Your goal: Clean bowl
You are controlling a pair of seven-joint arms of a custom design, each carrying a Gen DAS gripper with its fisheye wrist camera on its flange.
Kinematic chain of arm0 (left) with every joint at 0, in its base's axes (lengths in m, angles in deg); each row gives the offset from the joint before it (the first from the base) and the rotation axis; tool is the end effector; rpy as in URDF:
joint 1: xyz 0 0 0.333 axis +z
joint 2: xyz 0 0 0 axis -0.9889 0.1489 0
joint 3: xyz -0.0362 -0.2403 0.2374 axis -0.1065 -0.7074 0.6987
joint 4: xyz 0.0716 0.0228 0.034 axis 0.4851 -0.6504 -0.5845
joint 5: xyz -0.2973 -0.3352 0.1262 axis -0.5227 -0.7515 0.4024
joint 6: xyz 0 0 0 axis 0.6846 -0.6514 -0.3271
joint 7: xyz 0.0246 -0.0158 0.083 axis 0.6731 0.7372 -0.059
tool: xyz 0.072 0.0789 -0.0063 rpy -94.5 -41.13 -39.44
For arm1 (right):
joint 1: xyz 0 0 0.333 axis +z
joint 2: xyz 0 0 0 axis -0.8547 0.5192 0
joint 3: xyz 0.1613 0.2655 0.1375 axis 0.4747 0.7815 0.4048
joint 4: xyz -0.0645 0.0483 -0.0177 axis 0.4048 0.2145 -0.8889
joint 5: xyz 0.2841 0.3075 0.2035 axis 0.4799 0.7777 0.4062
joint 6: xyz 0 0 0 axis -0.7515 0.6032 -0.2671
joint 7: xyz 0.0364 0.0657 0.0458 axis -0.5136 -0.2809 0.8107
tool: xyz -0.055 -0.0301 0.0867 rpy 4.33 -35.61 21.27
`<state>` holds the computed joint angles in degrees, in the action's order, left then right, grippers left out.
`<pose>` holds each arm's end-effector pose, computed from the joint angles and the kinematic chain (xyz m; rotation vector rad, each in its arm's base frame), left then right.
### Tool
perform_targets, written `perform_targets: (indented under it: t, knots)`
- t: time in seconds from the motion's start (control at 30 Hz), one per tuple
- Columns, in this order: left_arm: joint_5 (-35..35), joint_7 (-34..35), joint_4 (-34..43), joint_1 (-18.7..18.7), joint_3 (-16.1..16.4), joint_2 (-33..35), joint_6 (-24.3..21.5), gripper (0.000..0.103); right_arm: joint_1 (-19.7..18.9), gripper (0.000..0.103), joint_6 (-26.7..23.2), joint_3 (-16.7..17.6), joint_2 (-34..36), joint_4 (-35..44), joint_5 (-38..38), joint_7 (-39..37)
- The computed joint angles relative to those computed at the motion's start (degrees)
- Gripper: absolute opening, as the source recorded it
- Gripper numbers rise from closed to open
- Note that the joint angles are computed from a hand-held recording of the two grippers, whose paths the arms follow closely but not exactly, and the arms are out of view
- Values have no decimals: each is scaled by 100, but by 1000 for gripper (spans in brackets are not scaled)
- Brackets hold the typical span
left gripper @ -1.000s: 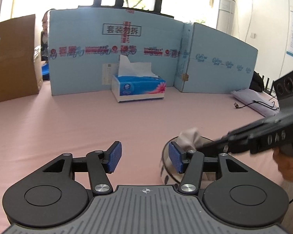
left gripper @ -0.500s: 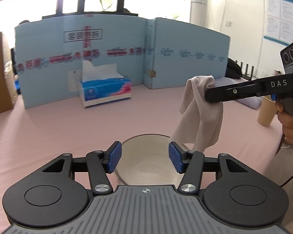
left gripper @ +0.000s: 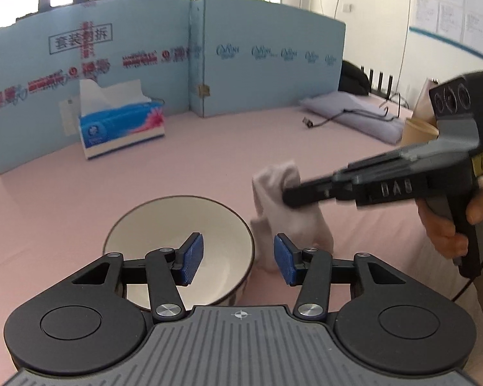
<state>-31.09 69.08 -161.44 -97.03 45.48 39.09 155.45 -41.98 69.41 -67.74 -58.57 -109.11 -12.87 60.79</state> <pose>0.5532 -0.2398 0.4849 -1.3844 2.0550 -1.0311 0.6435 0.2737 0.4771 -1.8149 1.0460 -0.0449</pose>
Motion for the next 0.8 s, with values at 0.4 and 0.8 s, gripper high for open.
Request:
perform_targets:
  t: [0.4, 0.8]
  knots:
    - [271, -382, 413, 194, -146, 267, -678, 13, -171, 14, -838, -81, 90, 1, 1001, -501]
    - [-2402, 1918, 414, -27, 116, 25, -1155, 13, -360, 14, -1858, -89, 305, 98, 1562, -495]
